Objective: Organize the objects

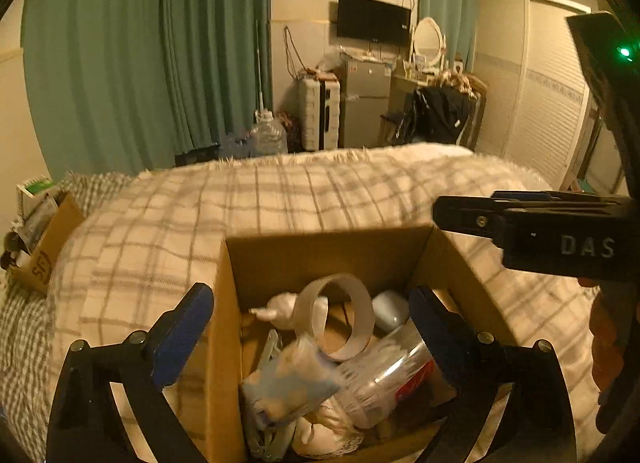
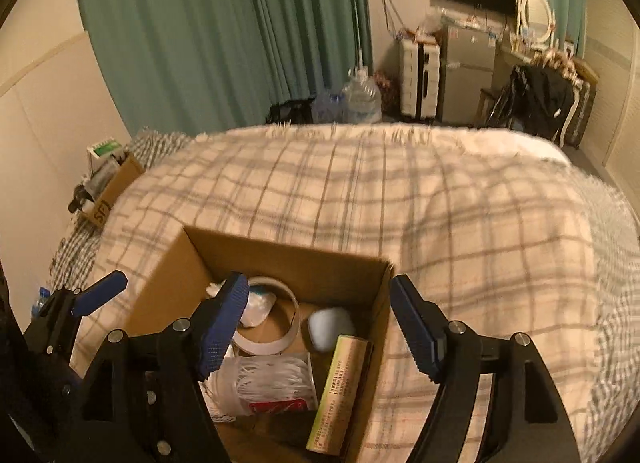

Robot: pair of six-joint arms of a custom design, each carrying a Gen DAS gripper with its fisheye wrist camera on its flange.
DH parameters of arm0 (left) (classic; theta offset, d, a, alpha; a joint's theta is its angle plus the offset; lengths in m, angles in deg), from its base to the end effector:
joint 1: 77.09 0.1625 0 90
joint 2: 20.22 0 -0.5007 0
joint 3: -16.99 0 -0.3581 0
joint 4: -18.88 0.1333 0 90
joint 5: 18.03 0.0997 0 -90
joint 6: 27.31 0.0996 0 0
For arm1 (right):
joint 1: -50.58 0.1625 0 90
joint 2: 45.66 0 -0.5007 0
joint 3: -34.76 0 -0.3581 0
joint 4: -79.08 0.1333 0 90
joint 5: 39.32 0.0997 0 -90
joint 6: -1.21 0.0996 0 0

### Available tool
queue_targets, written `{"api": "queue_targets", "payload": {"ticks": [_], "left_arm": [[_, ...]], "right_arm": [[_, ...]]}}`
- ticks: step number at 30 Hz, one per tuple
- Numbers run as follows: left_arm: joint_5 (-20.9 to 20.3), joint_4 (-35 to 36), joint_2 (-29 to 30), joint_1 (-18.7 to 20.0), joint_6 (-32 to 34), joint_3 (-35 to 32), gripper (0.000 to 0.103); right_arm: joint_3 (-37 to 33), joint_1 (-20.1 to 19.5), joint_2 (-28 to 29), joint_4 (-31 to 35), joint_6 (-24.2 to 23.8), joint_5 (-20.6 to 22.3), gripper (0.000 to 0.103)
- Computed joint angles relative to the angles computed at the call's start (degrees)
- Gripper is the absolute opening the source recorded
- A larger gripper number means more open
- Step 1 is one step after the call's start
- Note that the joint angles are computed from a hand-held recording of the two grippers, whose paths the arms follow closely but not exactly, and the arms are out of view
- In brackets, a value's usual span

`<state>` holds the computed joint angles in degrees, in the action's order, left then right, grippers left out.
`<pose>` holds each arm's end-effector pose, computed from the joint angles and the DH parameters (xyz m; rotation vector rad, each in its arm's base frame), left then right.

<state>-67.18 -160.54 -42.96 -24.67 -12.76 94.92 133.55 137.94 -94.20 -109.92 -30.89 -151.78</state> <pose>-0.3251 -0.7479 0.0558 0.8112 2.2877 -0.9069 0.0631 -0.6991 0.2767 0.3986 -2.3595 0.8893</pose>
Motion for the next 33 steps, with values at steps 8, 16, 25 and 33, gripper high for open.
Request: {"api": "queue_targets", "payload": {"ticks": [8,16,25,33], "left_arm": [[3.40,-6.90,-3.32,-4.27,4.86,2.42,0.103],[3.77,-13.44,-9.22,-8.20,5.02,8.72,0.103],[3.02,-31.19,-13.61,-12.16,11.25,21.03,0.103],[4.02,-44.08,-12.09,-11.78,8.23,27.46,0.103]], "right_arm": [[8.49,4.27,-6.61,-15.01,-2.09,0.52,0.103],[17.53,8.16,-12.52,-29.33,-5.35,1.43,0.103],[28.95,7.76,-15.70,-43.56,-5.95,4.42,0.103],[34.70,5.25,-10.55,-58.61,-7.91,5.11,0.103]]}}
